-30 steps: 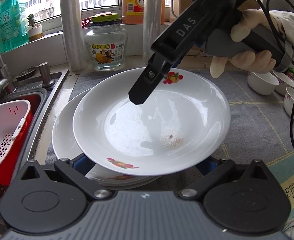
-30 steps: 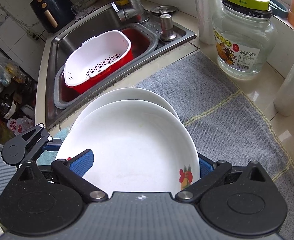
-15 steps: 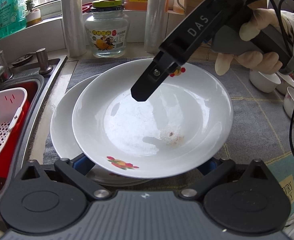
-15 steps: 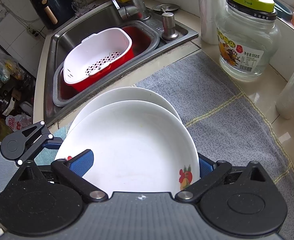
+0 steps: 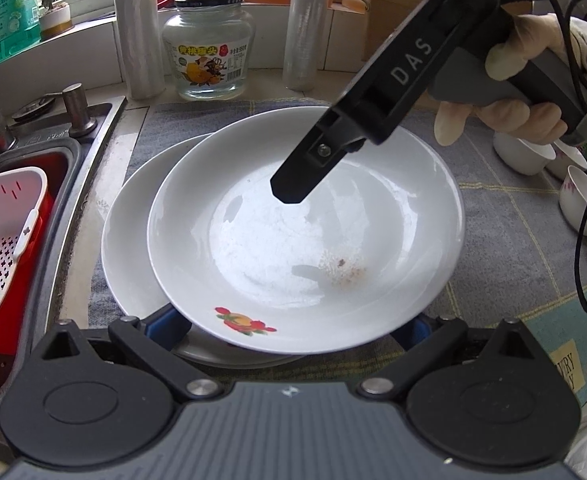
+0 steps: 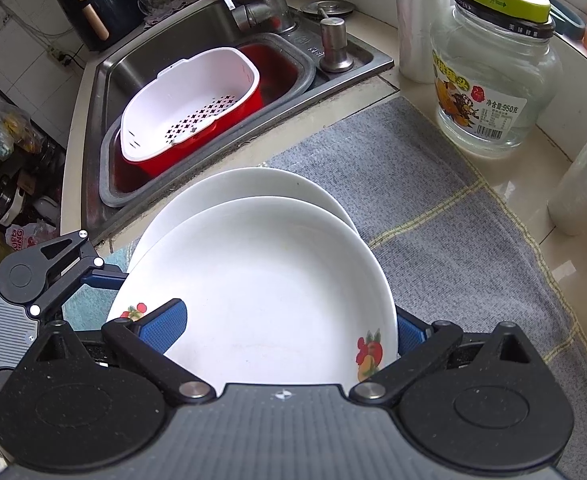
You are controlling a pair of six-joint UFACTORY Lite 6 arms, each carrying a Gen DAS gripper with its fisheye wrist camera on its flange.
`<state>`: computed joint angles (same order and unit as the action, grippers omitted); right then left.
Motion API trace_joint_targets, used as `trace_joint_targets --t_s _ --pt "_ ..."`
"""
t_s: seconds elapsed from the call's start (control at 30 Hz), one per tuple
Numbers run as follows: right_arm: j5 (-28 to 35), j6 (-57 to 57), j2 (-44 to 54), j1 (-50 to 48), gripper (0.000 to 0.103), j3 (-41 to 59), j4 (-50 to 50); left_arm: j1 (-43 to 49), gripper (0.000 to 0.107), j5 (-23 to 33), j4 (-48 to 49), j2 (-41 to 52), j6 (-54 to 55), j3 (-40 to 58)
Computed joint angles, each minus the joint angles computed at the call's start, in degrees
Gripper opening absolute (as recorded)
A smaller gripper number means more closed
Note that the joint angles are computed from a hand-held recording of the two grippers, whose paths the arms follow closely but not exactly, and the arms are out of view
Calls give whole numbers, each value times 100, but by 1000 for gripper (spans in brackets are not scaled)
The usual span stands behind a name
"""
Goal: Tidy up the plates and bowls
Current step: 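Lower the brown-spot plate with the right tool onto the plate stack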
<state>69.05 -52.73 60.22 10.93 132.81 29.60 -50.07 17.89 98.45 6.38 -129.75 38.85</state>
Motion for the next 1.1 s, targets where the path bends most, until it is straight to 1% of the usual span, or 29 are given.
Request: trace_joint_targets --t_s 0.17,0.27,0.5,0.6,0.8,1.1 --pt "44 75 65 14 103 122 -56 116 100 -149 -34 -122 216 -65" --pt "80 102 105 13 103 194 -68 136 100 -188 -242 -159 538 -67" --pt "60 142 58 29 103 145 -119 284 100 -462 -128 -327 790 -187" --pt "58 157 56 33 103 149 -134 340 100 -553 -545 -303 1472 -129" --pt "59 236 43 44 103 151 -185 520 101 -823 -1091 -358 2402 -117" --pt "94 310 27 46 103 169 -225 753 101 -1165 -2684 -413 4340 -83"
